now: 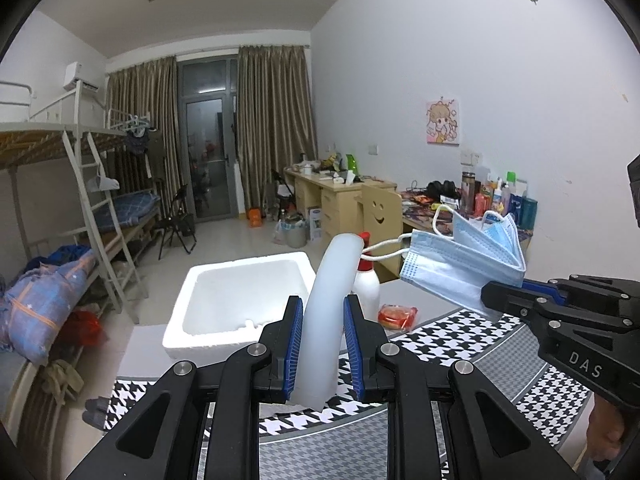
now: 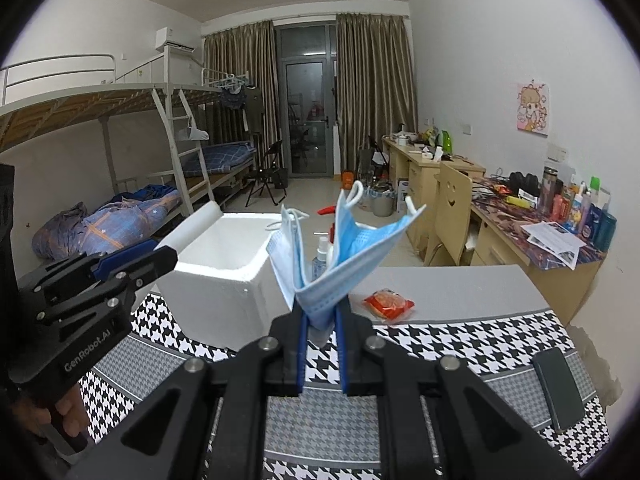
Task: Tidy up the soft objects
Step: 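Carry the foam tube and face masks with both grippers over the foam box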
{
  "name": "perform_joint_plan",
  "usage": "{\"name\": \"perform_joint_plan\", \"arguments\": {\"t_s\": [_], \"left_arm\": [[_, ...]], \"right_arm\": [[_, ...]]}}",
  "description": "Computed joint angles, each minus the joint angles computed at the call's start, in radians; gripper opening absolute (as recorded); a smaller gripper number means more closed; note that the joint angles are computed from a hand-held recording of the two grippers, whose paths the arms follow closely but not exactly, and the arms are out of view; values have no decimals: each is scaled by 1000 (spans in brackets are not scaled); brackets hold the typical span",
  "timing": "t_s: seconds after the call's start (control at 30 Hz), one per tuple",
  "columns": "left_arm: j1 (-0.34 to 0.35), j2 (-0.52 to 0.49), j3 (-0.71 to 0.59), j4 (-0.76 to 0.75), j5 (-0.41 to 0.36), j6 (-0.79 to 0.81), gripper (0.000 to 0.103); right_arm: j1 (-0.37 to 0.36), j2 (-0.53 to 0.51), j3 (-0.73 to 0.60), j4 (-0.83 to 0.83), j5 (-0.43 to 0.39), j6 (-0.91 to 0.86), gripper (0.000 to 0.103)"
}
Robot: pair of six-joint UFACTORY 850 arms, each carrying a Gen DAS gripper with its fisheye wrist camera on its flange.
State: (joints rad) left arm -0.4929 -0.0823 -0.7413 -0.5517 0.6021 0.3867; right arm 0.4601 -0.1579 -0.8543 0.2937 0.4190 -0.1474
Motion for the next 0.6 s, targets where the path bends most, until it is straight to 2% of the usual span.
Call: {"name": "perform_joint_plan", "arguments": {"t_s": [0.6], "left_arm": [[25, -1, -22, -38, 12, 29, 23]], "right_arm": [[14, -35, -70, -56, -38, 42, 16]]}}
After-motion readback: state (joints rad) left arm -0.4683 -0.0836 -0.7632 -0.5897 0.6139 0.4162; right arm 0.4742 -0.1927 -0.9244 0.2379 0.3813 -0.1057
